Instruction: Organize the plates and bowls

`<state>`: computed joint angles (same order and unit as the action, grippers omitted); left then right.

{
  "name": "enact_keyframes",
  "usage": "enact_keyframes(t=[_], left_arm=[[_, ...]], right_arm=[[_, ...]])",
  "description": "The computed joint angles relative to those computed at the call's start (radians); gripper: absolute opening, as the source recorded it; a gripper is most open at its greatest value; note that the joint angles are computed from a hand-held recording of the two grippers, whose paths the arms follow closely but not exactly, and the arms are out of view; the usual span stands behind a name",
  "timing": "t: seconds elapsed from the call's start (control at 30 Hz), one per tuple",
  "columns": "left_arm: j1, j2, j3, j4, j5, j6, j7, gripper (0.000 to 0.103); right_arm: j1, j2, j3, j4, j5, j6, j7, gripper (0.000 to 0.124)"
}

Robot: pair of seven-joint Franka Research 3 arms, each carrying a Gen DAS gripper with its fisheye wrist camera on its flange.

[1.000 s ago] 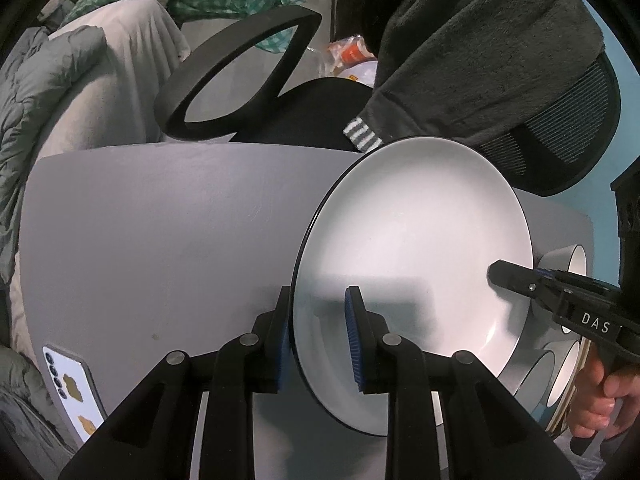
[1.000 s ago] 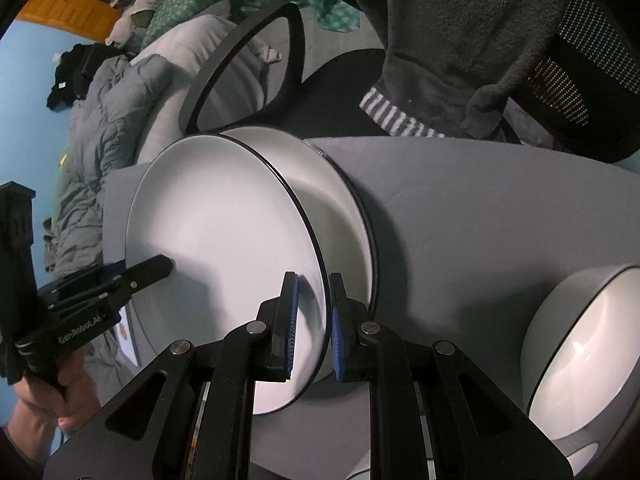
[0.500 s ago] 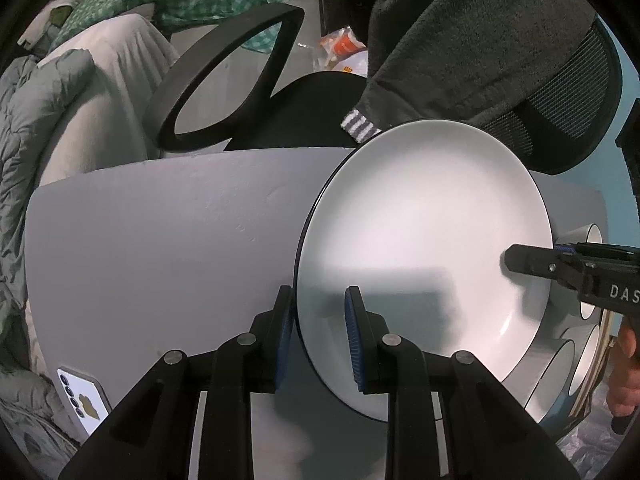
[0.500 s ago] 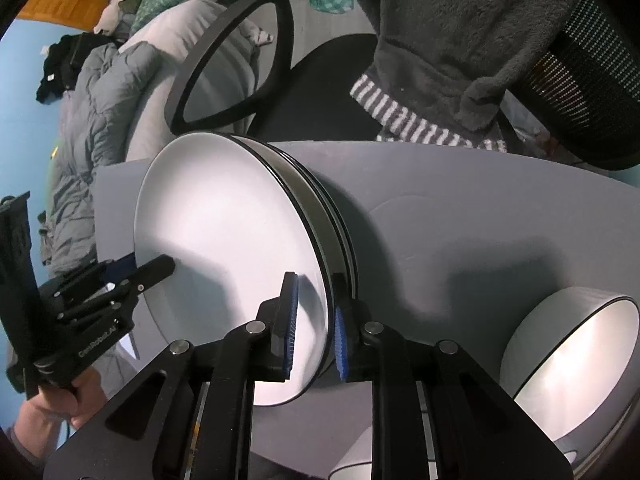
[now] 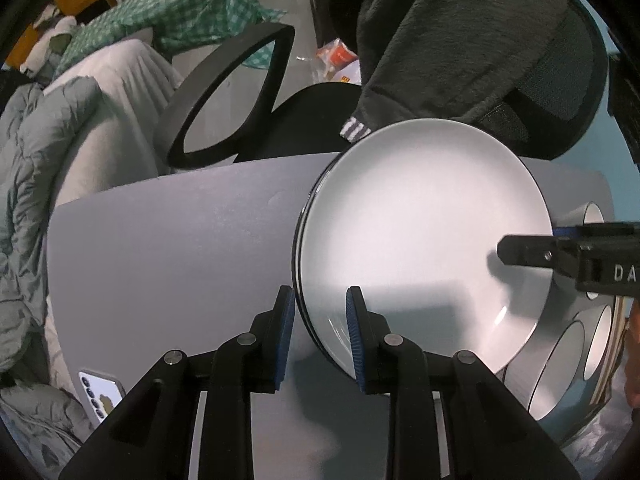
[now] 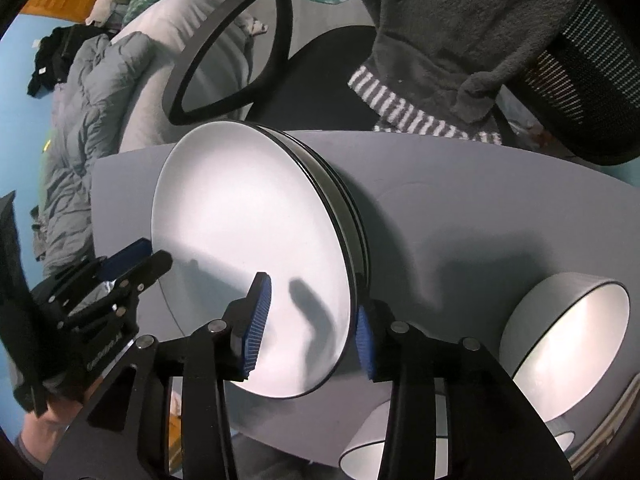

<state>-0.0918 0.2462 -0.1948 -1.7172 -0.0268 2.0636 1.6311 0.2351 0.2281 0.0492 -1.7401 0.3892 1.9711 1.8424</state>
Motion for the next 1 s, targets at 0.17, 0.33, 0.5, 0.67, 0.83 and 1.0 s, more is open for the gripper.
enact_keyframes(t=[0.17,0.33,0.5,0.67,0.83,1.0], left_arm=[[-0.003,-0.037,-0.002,-0.032,0.003,0.015,0.012,0.027],[0.0,-0.068,0.003,-0.059,-0.015,0.021,0.019,0.027],[0.004,-0.137,0.014,-0.099,-0.017,0.046,0.005,0.029],[0.001,-0.245,0.027,-0.178,-0.014,0.115,0.011,0.042],[-0.004,-0.344,0.05,-0.24,-0.055,0.13,0.038,0.05],[-0.014,-0.435,0.077,-0.294,-0.113,0.129,0.073,0.051]], right_arm=[[0.017,-0.024,-0.002,-0.011,-0.058,0.008,0.039,0.043],[0.026,-0.046,0.001,-0.028,-0.084,0.029,0.057,0.049],[0.055,-0.097,0.004,-0.049,-0.188,0.061,0.119,0.049],[0.087,-0.177,0.021,-0.074,-0.357,0.085,0.198,0.059],[0.102,-0.241,0.045,-0.085,-0.465,0.081,0.269,0.064],[0.112,-0.301,0.075,-0.097,-0.548,0.075,0.347,0.07]])
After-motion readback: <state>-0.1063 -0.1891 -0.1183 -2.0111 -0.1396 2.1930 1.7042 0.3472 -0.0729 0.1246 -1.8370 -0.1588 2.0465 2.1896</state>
